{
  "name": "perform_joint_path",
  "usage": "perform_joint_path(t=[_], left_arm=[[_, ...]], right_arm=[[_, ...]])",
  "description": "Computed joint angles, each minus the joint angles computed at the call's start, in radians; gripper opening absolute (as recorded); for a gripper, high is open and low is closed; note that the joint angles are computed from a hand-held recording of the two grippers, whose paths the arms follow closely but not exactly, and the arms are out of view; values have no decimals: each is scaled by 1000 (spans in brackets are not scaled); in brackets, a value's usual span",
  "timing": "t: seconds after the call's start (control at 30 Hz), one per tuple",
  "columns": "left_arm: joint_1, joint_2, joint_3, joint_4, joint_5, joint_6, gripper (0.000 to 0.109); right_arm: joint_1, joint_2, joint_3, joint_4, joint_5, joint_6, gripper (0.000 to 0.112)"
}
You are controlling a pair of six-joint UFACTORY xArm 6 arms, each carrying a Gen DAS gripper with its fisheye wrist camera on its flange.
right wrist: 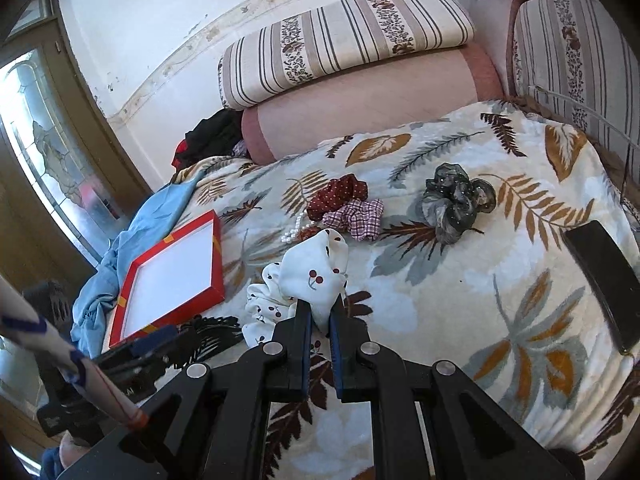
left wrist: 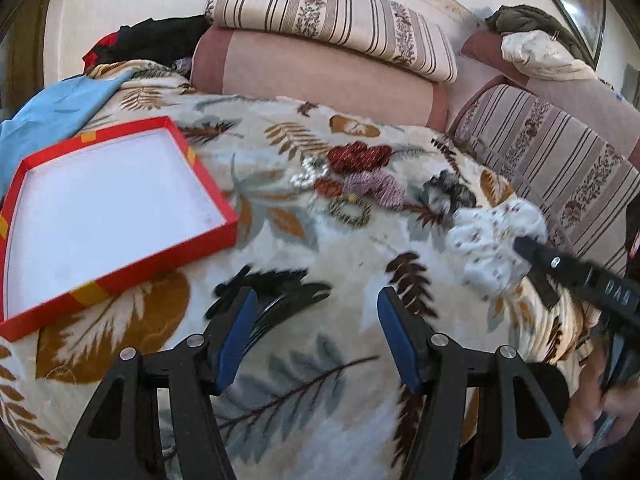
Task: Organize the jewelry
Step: 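Carry the clips and the white scrunchie over the red box with both tools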
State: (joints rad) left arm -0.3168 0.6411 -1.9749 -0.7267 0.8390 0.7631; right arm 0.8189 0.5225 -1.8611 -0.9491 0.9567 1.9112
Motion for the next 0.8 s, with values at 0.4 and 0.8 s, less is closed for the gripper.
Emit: perform_joint_path(t=[0.4, 0.8], left_arm=[[-8, 83, -75, 138, -44, -20, 78], [8, -26, 57, -30, 79, 158, 78]], right_arm=[[-7, -2, 29, 8, -49, 17, 9], [-11, -12, 51, 9, -65, 43, 10]])
